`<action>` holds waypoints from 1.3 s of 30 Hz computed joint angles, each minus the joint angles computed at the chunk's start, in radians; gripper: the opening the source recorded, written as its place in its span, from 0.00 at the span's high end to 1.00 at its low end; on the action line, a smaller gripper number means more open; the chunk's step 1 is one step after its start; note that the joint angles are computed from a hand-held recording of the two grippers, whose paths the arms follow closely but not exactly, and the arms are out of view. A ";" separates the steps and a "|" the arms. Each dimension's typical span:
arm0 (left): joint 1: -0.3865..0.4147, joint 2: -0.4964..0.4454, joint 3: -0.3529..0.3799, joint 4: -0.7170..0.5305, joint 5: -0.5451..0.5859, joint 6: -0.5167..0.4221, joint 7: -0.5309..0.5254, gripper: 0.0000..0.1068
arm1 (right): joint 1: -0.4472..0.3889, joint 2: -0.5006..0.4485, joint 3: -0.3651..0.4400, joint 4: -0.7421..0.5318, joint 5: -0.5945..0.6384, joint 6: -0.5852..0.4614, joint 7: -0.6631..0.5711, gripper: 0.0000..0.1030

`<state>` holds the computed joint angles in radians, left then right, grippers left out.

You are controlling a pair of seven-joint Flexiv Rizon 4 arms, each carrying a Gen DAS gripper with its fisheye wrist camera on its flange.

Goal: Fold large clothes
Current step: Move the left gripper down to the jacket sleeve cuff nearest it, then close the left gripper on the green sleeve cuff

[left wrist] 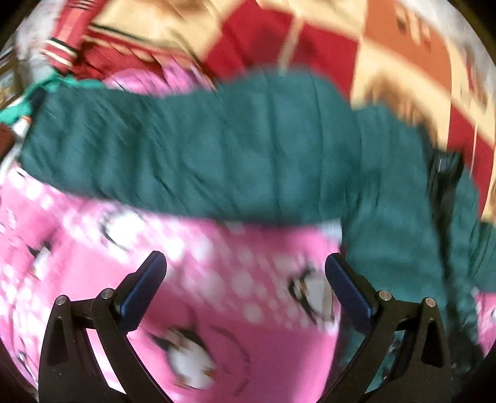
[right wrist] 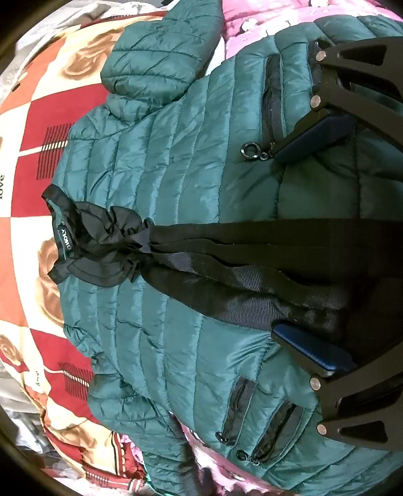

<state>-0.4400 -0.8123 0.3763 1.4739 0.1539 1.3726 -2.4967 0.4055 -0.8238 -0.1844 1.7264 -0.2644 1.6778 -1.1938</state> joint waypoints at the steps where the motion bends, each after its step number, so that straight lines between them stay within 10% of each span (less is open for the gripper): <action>1: 0.005 0.015 0.024 0.044 0.008 0.086 -0.040 0.04 | 0.001 -0.001 -0.002 0.000 0.000 0.001 0.000 0.00; 8: -0.009 0.004 0.207 0.271 -0.093 0.494 -0.184 0.04 | 0.001 -0.002 -0.003 -0.002 0.002 0.001 -0.003 0.00; 13: 0.057 -0.041 0.212 0.339 -0.103 0.744 -0.160 0.04 | 0.008 -0.001 -0.011 0.000 0.003 0.001 -0.004 0.00; 16: 0.184 -0.048 0.092 0.331 -0.061 0.783 -0.196 0.07 | 0.000 -0.002 -0.003 -0.004 0.001 0.000 -0.006 0.00; 25: 0.224 -0.112 0.015 0.255 -0.232 0.888 -0.120 0.07 | 0.006 -0.006 -0.008 -0.007 0.004 0.001 -0.004 0.00; 30: 0.332 -0.097 -0.099 0.247 -0.135 0.982 -0.114 0.51 | 0.011 -0.007 -0.015 -0.007 0.004 0.000 -0.003 0.00; 39: 0.424 -0.084 -0.231 0.212 -0.037 0.970 0.018 0.53 | 0.011 -0.009 -0.016 -0.010 0.003 0.000 -0.002 0.00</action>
